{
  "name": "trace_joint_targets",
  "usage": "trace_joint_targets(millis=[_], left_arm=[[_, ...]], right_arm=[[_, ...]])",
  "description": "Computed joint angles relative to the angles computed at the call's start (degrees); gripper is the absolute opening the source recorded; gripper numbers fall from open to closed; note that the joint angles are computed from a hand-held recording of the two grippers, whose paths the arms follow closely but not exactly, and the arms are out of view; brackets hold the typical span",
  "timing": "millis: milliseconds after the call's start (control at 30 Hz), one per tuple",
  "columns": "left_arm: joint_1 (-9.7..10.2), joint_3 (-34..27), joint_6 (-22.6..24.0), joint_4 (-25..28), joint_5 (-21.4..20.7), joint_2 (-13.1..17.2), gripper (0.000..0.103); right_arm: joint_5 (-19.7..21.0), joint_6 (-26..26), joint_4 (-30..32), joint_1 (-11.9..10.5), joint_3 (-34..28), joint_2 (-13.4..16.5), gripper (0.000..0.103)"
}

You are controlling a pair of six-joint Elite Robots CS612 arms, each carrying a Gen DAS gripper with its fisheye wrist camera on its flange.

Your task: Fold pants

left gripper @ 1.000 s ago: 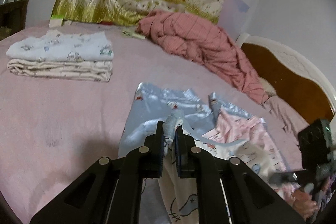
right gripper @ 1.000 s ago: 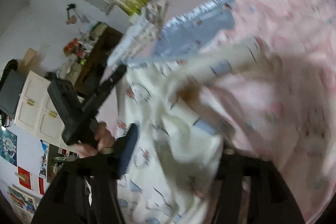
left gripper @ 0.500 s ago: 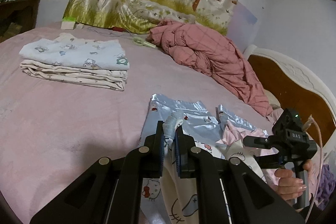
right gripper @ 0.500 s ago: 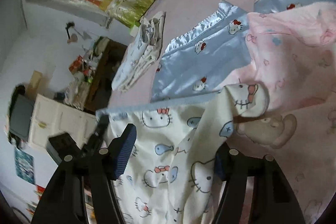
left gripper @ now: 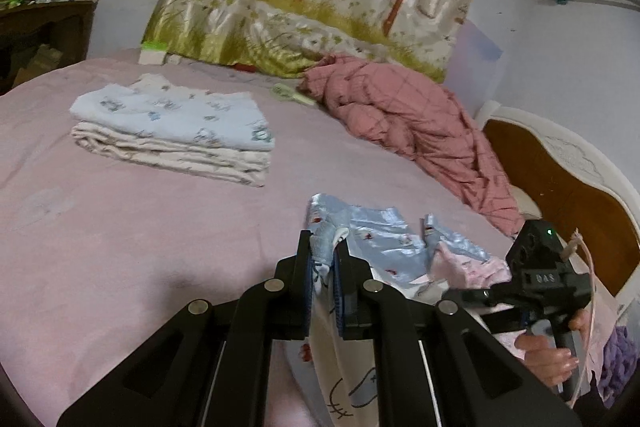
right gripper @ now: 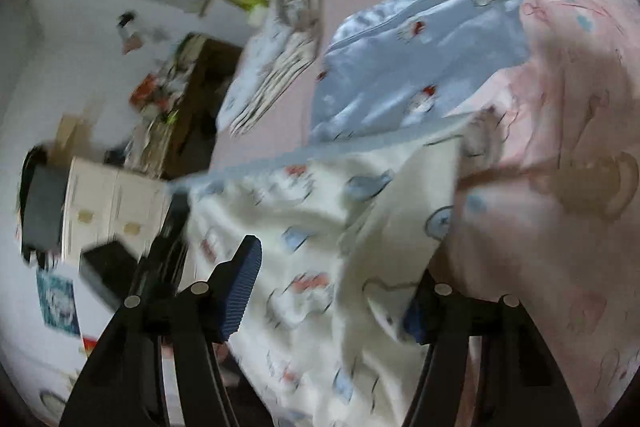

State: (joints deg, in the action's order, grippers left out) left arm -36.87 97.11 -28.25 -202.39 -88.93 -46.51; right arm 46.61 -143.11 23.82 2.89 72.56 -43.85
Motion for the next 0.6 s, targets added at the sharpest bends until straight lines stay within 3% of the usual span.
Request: trace_joint_targets(millis=[133, 200, 267, 333, 433, 500, 600], left_arm=[[0.36, -0.69, -1.45, 5.39, 1.48, -0.02, 0.008], [0.72, -1.09, -1.95, 6.73, 0.51, 0.24, 0.008], [0.84, -1.21, -1.98, 7.64, 0.37, 0.34, 0.008], [0.91, -1.32, -2.04, 8.48, 0.33, 0.43, 0.008], [1.15, -1.70, -2.51, 10.30, -0.32, 0.61, 0.008], [1.37, -2.14, -2.46, 11.94, -1.05, 0.79, 0.008], [1.21, -2.76, -1.76, 16.06, -0.66, 0.76, 0.008]], right_arm=[[5.24, 0.45, 3.98, 0.22, -4.12, 2.31, 0.064], [3.03, 0.11, 3.99, -0.24, -5.68, 3.59, 0.064], [-2.37, -1.34, 3.31, -1.02, -6.89, 4.83, 0.064], [-1.03, -2.66, 4.30, -0.83, -8.52, 5.52, 0.064], [1.68, -5.79, 10.53, -0.21, -12.84, 7.87, 0.064], [3.71, -9.45, 17.03, 0.30, -16.86, 10.27, 0.052], [5.80, -11.81, 18.93, 0.61, -17.90, 10.81, 0.043]])
